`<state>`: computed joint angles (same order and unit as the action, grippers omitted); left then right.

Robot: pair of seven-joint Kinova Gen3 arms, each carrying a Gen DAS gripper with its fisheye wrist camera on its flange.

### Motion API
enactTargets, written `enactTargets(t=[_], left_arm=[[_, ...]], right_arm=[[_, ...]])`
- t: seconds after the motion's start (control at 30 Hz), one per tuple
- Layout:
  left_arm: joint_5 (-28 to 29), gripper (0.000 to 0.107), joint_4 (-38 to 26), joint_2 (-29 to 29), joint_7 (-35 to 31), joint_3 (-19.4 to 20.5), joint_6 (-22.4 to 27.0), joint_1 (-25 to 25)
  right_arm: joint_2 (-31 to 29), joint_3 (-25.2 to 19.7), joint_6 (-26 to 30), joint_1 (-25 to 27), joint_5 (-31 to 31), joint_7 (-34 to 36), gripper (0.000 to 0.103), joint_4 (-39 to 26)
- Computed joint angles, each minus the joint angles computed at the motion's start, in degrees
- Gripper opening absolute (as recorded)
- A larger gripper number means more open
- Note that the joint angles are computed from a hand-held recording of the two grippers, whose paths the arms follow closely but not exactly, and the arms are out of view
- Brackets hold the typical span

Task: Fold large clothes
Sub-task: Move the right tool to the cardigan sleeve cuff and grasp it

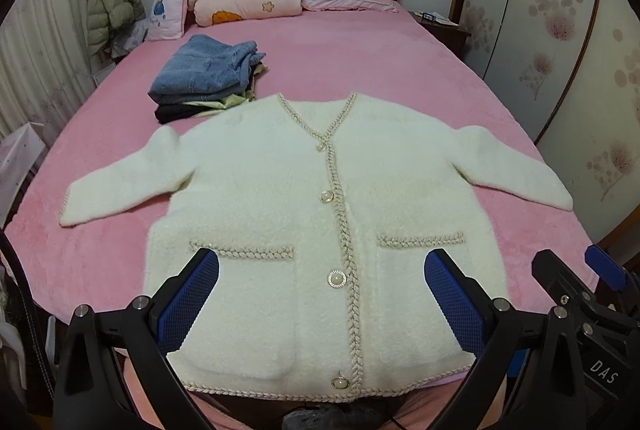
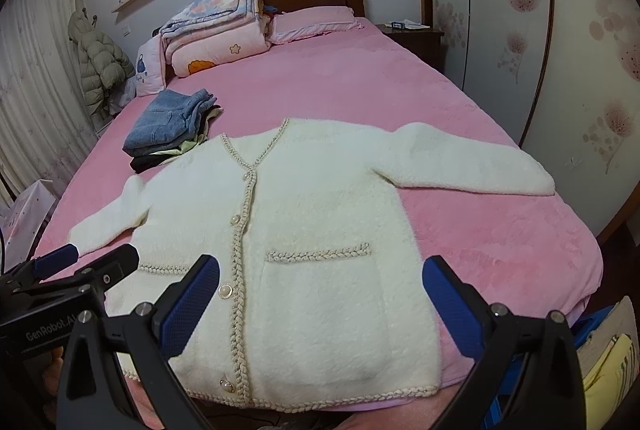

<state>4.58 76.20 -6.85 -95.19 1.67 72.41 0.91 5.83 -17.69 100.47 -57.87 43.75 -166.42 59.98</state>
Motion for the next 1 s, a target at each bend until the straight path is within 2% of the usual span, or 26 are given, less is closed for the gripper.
enactTargets(t=[0.17,0.27,0.37,0.47,0.53,0.6,0.7,0.83,0.93,1.0], left_arm=[[-2.3,0.102,-2.2,1.1,1.2,1.0,0.4,1.8],[-2.8,0.102,-5.9,3.3,2.3,-4.0,1.1,8.8],[-2.6,0.102,-9.5,5.2,2.8,-6.5,0.3,12.4],[1.0,0.102,-14.9,7.7,1.5,-4.6,-0.6,10.2],[2.2,0.102,-20.2,10.6,1.4,0.0,0.1,6.9],[-0.2,0.102,-25.5,13.7,3.4,3.6,1.4,6.6],[-3.1,0.102,-33.5,18.7,5.7,5.2,3.1,9.7],[-6.8,0.102,-44.1,26.7,7.9,6.3,5.2,14.5],[-12.2,0.102,-52.0,32.9,9.1,4.1,5.8,20.7],[-15.7,0.102,-57.3,37.3,8.9,0.8,5.4,25.7]], right_arm=[[-2.1,-0.4,-0.6,1.5,0.5,0.5,0.102,1.4],[-3.8,-0.8,-1.4,3.6,0.3,1.5,0.102,2.4],[-5.5,-1.4,-1.6,6.5,1.0,3.5,0.102,2.4],[-6.9,-1.7,-1.2,9.7,2.5,6.6,0.102,1.9],[-7.9,-1.8,-1.3,12.3,2.8,8.4,0.102,1.8],[-8.8,-1.3,-1.3,15.3,3.4,11.0,0.102,1.2],[-9.8,0.6,-1.9,20.3,4.0,15.7,0.102,0.2],[-11.0,5.5,-6.0,27.7,-0.1,21.5,0.102,0.3],[-11.3,9.9,-9.7,33.2,-5.2,25.4,0.098,1.2],[-11.2,12.2,-11.6,36.5,-8.4,27.8,0.096,1.8]])
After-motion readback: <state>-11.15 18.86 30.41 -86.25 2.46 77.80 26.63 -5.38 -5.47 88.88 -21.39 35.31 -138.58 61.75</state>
